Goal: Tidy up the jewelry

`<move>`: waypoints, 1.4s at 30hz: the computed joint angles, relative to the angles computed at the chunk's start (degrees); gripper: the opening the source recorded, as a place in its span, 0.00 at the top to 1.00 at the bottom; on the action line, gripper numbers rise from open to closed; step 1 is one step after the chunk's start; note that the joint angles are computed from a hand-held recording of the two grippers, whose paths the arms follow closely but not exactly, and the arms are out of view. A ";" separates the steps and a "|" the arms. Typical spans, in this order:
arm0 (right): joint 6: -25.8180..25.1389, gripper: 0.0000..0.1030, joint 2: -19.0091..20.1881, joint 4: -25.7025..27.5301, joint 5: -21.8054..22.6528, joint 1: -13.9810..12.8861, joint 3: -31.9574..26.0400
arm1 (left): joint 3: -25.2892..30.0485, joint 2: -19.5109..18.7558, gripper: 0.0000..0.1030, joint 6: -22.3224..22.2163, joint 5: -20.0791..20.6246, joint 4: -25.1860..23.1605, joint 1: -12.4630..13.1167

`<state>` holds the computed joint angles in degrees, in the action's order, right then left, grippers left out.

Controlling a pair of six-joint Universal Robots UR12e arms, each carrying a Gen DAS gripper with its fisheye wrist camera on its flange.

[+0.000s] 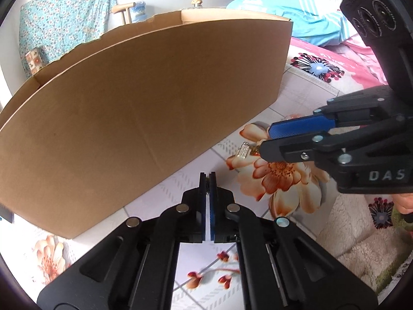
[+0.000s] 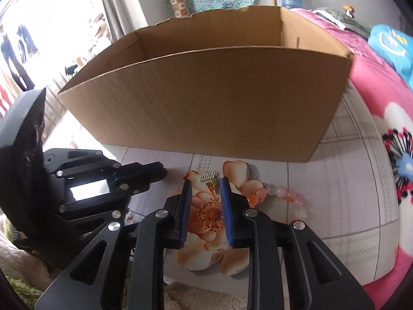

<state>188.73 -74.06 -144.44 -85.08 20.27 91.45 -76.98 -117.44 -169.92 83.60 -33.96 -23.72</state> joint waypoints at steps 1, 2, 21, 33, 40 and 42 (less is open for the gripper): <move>-0.42 0.77 0.22 0.43 -0.30 0.12 -0.37 | -0.18 0.10 0.99 -0.02 -0.04 0.11 0.06; -0.68 0.77 0.32 0.69 -0.69 0.24 -0.54 | -0.37 0.20 0.99 -0.09 -0.06 0.26 0.11; -0.69 0.87 3.04 6.45 -8.80 2.78 -4.65 | -1.34 0.47 0.99 -1.36 -2.50 1.77 0.79; 1.34 0.88 2.46 6.59 -7.56 2.13 -4.22 | -1.46 0.50 0.99 -1.51 -2.66 2.05 0.84; 2.76 0.88 0.96 4.37 -6.73 1.93 -2.80 | -2.25 1.10 1.00 -1.65 -3.51 3.48 1.15; 2.43 0.88 -0.01 3.29 -6.38 1.59 -1.85 | -2.49 1.39 1.00 -1.70 -3.36 3.83 1.14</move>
<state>191.16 -74.08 -141.16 -91.46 21.86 89.60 -79.48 -116.05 -171.62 80.23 -30.13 -22.58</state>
